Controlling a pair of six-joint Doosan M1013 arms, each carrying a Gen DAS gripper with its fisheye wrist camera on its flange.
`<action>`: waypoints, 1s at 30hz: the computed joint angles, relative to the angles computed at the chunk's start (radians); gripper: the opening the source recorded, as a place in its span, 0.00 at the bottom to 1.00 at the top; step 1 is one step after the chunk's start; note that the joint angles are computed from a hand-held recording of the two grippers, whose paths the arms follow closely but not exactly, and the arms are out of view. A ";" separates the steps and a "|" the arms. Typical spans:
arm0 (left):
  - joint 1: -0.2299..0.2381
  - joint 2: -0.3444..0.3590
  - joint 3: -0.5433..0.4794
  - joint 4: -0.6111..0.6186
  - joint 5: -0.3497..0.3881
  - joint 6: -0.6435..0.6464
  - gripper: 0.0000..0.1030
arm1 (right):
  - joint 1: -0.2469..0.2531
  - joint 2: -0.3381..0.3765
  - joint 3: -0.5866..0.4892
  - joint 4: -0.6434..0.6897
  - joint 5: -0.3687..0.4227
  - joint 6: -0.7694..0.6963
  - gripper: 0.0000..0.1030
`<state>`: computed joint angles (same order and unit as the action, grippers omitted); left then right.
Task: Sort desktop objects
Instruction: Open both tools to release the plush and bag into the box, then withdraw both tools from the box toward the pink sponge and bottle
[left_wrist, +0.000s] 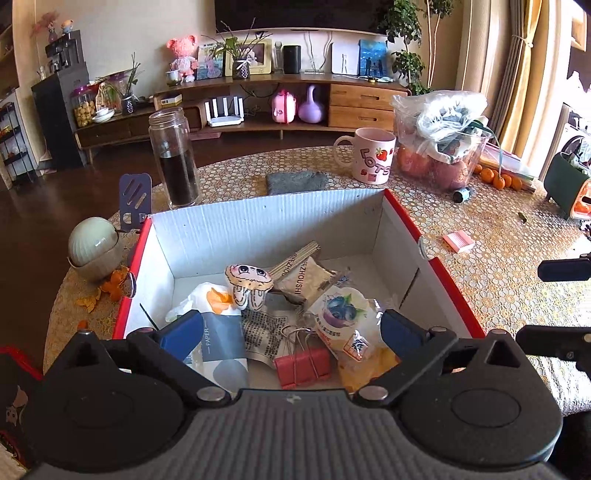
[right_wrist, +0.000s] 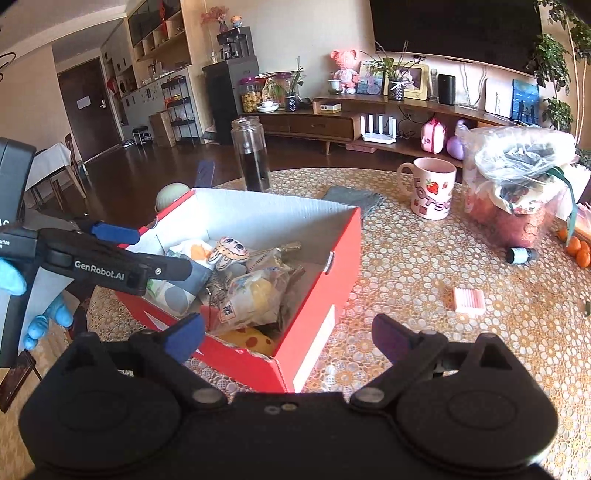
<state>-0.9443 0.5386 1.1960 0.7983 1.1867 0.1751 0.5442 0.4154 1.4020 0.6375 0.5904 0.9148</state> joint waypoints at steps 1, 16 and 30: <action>-0.006 0.006 -0.010 0.007 0.009 -0.001 1.00 | -0.006 -0.007 0.010 -0.002 -0.010 0.000 0.94; -0.051 0.102 -0.167 -0.016 0.015 0.029 1.00 | -0.111 -0.090 0.136 -0.012 -0.098 0.037 0.94; -0.045 0.278 -0.465 -0.046 0.038 0.159 1.00 | -0.175 -0.079 0.133 -0.072 -0.145 0.103 0.94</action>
